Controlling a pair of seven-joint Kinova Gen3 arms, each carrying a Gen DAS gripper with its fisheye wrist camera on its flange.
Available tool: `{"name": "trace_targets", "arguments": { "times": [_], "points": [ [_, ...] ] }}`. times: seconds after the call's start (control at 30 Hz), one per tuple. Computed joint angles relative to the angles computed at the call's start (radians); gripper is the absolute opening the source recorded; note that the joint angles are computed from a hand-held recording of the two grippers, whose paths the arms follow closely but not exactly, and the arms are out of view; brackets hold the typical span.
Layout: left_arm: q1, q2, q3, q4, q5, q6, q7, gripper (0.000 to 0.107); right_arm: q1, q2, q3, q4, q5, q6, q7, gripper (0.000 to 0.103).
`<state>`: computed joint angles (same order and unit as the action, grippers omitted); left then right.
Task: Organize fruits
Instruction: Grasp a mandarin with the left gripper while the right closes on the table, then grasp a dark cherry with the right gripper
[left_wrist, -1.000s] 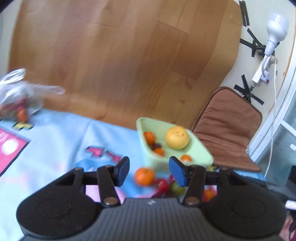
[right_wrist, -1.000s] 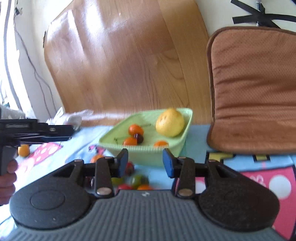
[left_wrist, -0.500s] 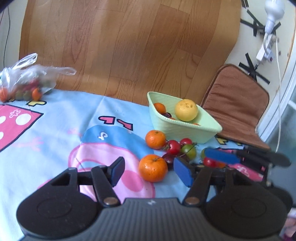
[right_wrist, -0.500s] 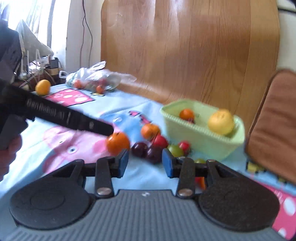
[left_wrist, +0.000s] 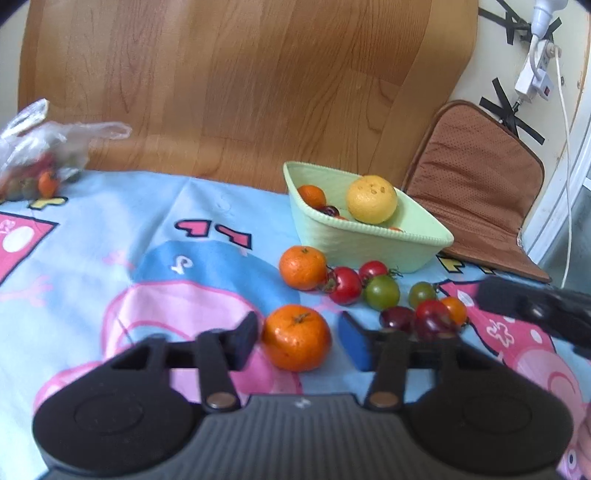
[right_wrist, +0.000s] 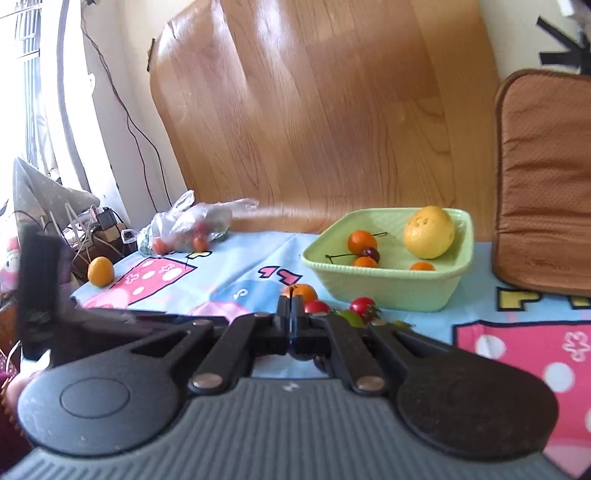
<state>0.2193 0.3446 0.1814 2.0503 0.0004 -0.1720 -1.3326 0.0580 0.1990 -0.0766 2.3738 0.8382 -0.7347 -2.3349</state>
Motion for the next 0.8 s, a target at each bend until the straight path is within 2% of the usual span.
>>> {"name": "trace_targets", "arguments": {
  "times": [0.1, 0.17, 0.2, 0.27, 0.3, 0.37, 0.4, 0.43, 0.5, 0.6, 0.73, 0.8],
  "points": [
    [0.024, -0.003, -0.015, 0.020, 0.024, -0.031, -0.019, 0.041, 0.022, -0.013, 0.014, 0.037, 0.023, 0.016, -0.019, 0.003],
    [-0.034, -0.014, 0.053, 0.039, -0.023, -0.038, 0.034, 0.041, 0.016, -0.016, 0.023, 0.062, -0.018, 0.042, 0.017, 0.003],
    [-0.074, -0.021, 0.100, 0.055, -0.053, -0.048, 0.058, 0.041, 0.034, -0.017, 0.009, 0.071, -0.028, 0.051, 0.026, 0.003],
    [-0.109, -0.038, 0.147, 0.079, -0.102, -0.056, 0.097, 0.041, 0.089, -0.009, -0.037, 0.083, -0.030, 0.056, 0.038, 0.004],
    [-0.135, -0.043, 0.179, 0.089, -0.135, -0.060, 0.124, 0.041, 0.088, -0.009, -0.042, 0.092, -0.054, 0.062, 0.068, 0.008],
    [-0.169, -0.050, 0.226, 0.105, -0.195, -0.068, 0.176, 0.041, 0.031, -0.042, -0.006, 0.116, -0.135, 0.093, 0.150, 0.010],
    [-0.160, -0.053, 0.221, 0.109, -0.204, -0.068, 0.189, 0.042, -0.015, -0.059, 0.039, 0.129, -0.170, 0.098, 0.190, 0.021],
    [-0.148, -0.055, 0.213, 0.112, -0.210, -0.070, 0.199, 0.042, -0.054, -0.069, 0.076, 0.143, -0.211, 0.087, 0.231, 0.040],
    [-0.133, -0.052, 0.203, 0.114, -0.224, -0.075, 0.218, 0.042, -0.077, -0.071, 0.099, 0.172, -0.273, 0.028, 0.307, 0.056],
    [-0.080, -0.044, 0.154, 0.109, -0.210, -0.074, 0.209, 0.042, -0.025, -0.048, 0.031, 0.156, -0.258, 0.032, 0.322, 0.055],
    [-0.043, -0.035, 0.110, 0.129, -0.188, -0.118, 0.195, 0.046, -0.076, -0.015, -0.001, 0.089, -0.296, 0.139, 0.362, 0.054],
    [-0.029, -0.035, 0.094, 0.144, -0.183, -0.146, 0.186, 0.043, -0.092, 0.003, -0.016, 0.054, -0.308, 0.184, 0.370, 0.054]
  ]
}}
